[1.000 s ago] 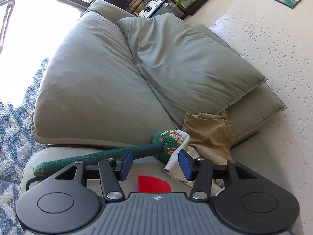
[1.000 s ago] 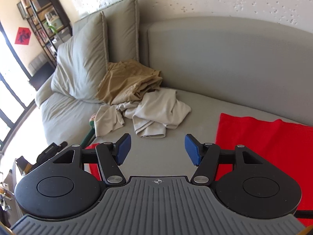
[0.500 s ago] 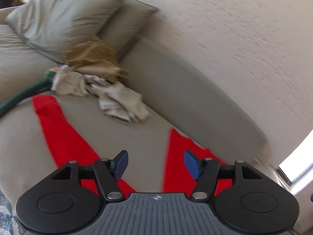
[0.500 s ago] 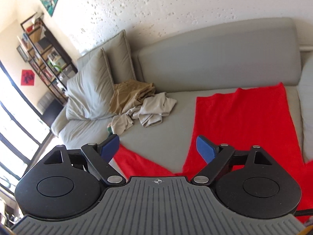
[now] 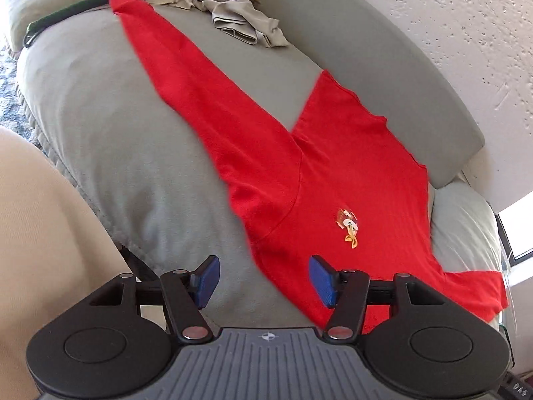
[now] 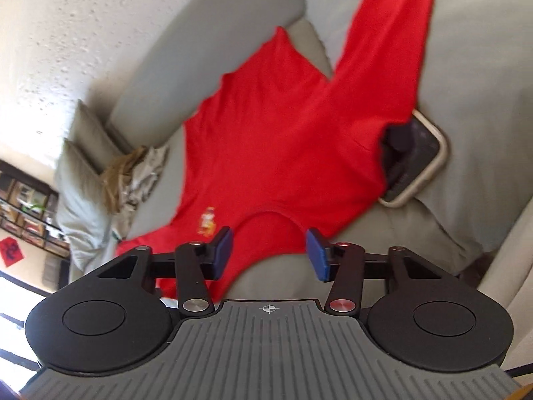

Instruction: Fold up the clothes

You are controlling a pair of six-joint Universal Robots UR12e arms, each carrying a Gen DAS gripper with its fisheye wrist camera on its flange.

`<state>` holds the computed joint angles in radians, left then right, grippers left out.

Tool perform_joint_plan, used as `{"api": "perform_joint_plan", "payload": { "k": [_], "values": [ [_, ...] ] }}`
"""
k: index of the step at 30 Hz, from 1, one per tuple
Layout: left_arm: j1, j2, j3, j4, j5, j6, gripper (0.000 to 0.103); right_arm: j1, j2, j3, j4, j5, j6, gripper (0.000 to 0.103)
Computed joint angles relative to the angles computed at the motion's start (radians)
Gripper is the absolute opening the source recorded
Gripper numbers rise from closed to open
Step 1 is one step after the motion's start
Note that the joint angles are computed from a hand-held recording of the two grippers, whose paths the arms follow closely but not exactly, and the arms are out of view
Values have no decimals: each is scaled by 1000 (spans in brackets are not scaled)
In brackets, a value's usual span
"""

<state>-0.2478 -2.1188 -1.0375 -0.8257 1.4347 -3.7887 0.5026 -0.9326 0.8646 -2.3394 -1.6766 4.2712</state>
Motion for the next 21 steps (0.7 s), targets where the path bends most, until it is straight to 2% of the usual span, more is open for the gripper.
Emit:
{"api": "perform_joint_plan", "payload": {
  "k": [1,6,10,14,18,20,21],
  "values": [
    [-2,2,-10,19,11,-6,60,-1,-3,17,3,2,8,40],
    [-10,1,-37,86,55,-16,62,-14,-11,98,-101,54,71,41],
    [-1,-10,-53,168,29,-35,58,-19,-10,122,-141,70,113,47],
    [3,-38,-15,151,4,-30,54,-24,-17,158,-206,81,143,51],
    [-2,-62,25,147,20,-23,53,-22,-21,184,-257,68,157,51],
    [-3,-72,40,168,7,30,30,-18,-19,181,-260,55,134,51],
    [-4,-78,53,162,-1,60,11,-15,-16,175,-253,47,115,52]
  ]
}}
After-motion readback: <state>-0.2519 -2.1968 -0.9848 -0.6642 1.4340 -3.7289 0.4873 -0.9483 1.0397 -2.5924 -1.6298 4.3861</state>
